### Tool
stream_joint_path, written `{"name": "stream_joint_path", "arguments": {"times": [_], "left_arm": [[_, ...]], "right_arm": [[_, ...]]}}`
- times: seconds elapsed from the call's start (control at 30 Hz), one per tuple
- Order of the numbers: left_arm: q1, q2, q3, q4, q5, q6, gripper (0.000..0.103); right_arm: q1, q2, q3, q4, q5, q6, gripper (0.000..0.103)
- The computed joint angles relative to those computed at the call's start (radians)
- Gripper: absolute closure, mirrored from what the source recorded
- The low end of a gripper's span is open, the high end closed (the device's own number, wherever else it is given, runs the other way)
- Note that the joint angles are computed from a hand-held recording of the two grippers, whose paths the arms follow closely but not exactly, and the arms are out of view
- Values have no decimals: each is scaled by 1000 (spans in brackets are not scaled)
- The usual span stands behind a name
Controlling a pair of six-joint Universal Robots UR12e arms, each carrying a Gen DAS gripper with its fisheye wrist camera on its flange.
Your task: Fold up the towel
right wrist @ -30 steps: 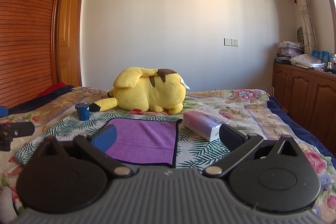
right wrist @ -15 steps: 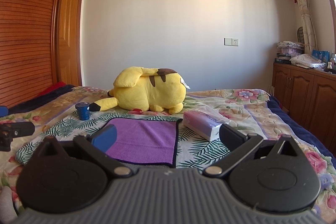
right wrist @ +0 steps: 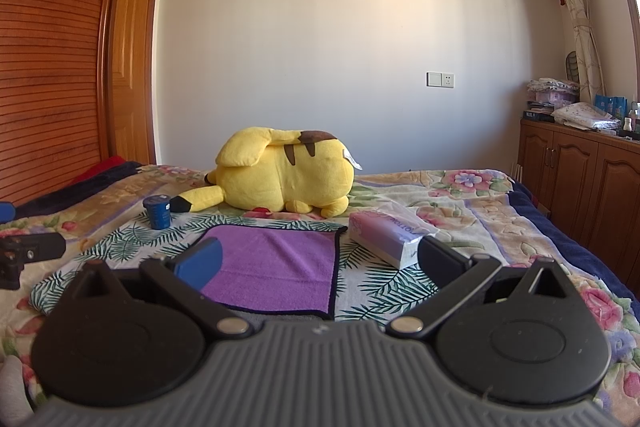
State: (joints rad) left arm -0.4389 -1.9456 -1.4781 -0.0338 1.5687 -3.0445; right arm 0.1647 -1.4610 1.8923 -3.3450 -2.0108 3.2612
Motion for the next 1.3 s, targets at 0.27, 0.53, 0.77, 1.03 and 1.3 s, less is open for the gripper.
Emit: {"name": "stream_joint_path", "arguments": {"times": [0.27, 0.53, 0.77, 1.03, 1.3], "left_arm": [[0, 0, 0, 0, 0, 1, 16], [1, 1, 0, -2, -1, 2, 16], [4, 0, 3, -18, -6, 7, 16], [1, 2, 5, -40, -2, 17, 16], [-4, 0, 13, -82, 2, 32, 16]], "right_arm": [[0, 1, 0, 0, 0, 0, 0], [0, 0, -1, 2, 0, 1, 0], [-2, -1, -2, 6, 4, 1, 0], [0, -1, 3, 4, 7, 2, 0], [-5, 1, -8, 57, 22, 9, 0]]}}
